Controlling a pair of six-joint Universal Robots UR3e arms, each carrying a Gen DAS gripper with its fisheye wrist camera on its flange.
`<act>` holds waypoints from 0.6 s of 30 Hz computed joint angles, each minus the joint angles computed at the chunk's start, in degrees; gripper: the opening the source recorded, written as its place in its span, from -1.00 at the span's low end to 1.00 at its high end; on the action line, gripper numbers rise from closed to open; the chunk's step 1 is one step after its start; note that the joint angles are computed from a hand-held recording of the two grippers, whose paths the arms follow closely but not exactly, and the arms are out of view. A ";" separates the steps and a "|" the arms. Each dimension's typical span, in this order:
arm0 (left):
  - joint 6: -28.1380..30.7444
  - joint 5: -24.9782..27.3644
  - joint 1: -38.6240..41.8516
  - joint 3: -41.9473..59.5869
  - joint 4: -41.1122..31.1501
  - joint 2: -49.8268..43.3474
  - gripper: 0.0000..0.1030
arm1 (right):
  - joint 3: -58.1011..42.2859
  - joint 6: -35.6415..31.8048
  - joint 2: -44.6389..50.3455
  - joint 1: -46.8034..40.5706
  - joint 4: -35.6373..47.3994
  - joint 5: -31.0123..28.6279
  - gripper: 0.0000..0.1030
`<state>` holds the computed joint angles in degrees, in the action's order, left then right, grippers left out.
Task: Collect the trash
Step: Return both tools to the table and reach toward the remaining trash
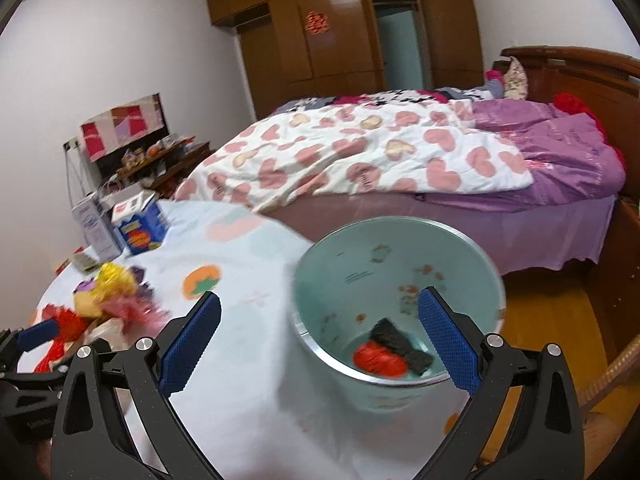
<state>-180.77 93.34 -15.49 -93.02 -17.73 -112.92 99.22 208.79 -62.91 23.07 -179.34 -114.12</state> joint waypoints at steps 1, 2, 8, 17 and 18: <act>0.05 -0.14 0.69 -1.17 0.34 0.92 0.88 | -0.89 0.12 0.55 0.43 0.61 0.06 0.88; 0.21 -0.41 2.06 -3.40 1.20 2.31 0.88 | -2.31 0.21 1.45 1.09 1.56 0.41 0.88; 1.87 -1.62 8.60 -12.41 3.77 7.60 0.88 | -9.26 0.22 5.94 4.09 5.84 2.18 0.88; 6.19 -5.39 19.39 -24.07 7.30 14.63 0.88 | -15.50 1.07 10.25 6.66 9.44 8.65 0.87; 6.39 -5.53 20.21 -24.85 7.56 14.95 0.88 | -16.67 1.21 10.99 6.96 10.11 9.86 0.87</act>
